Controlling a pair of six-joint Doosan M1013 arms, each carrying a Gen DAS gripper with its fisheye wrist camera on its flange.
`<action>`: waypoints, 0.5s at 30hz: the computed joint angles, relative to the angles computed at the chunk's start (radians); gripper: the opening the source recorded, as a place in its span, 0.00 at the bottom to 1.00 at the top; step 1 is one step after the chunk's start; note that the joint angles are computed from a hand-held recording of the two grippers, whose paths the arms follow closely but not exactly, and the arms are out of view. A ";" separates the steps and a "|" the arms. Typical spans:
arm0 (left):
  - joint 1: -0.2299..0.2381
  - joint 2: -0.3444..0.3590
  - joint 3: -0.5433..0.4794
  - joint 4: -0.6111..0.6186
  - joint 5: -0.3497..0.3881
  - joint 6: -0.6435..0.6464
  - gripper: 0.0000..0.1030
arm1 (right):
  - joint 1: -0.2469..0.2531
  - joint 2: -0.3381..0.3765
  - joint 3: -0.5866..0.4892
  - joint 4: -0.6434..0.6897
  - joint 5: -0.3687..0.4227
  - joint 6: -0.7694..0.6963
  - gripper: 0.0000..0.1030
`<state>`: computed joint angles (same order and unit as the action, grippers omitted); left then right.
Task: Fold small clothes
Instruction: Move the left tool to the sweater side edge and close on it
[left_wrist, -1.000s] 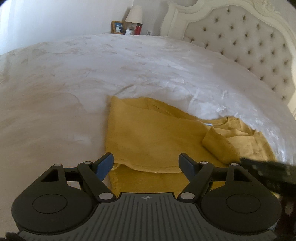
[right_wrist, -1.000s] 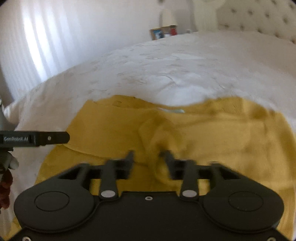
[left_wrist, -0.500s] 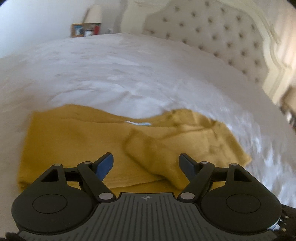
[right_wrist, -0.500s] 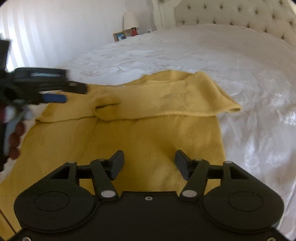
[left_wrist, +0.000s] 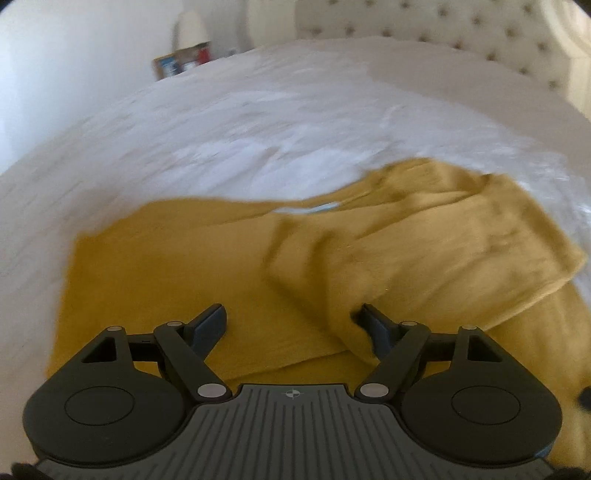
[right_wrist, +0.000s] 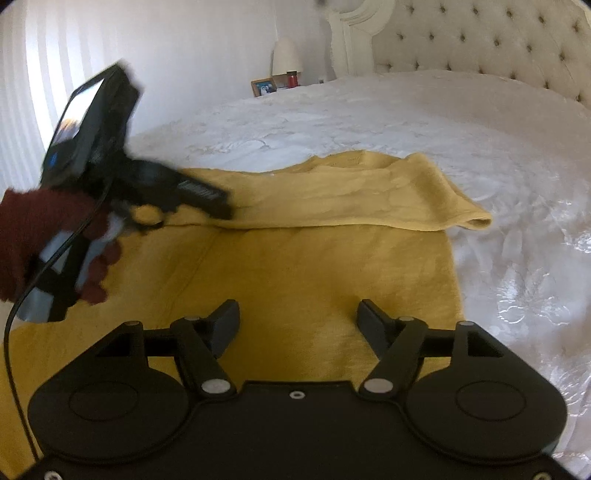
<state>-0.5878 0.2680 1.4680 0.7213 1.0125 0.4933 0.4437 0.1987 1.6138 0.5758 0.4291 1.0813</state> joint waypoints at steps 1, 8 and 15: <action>0.004 -0.012 0.016 0.002 0.009 -0.013 0.78 | -0.001 -0.001 0.002 -0.004 -0.003 0.006 0.71; 0.031 -0.095 0.089 0.002 0.087 -0.099 0.77 | -0.006 0.002 -0.002 -0.008 -0.002 0.041 0.71; 0.088 -0.134 0.119 -0.131 -0.103 -0.079 0.77 | -0.002 0.006 -0.001 -0.023 0.000 0.049 0.72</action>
<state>-0.4998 0.1339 1.5867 0.5905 0.9098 0.4142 0.4413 0.2050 1.6130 0.5526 0.4286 1.1303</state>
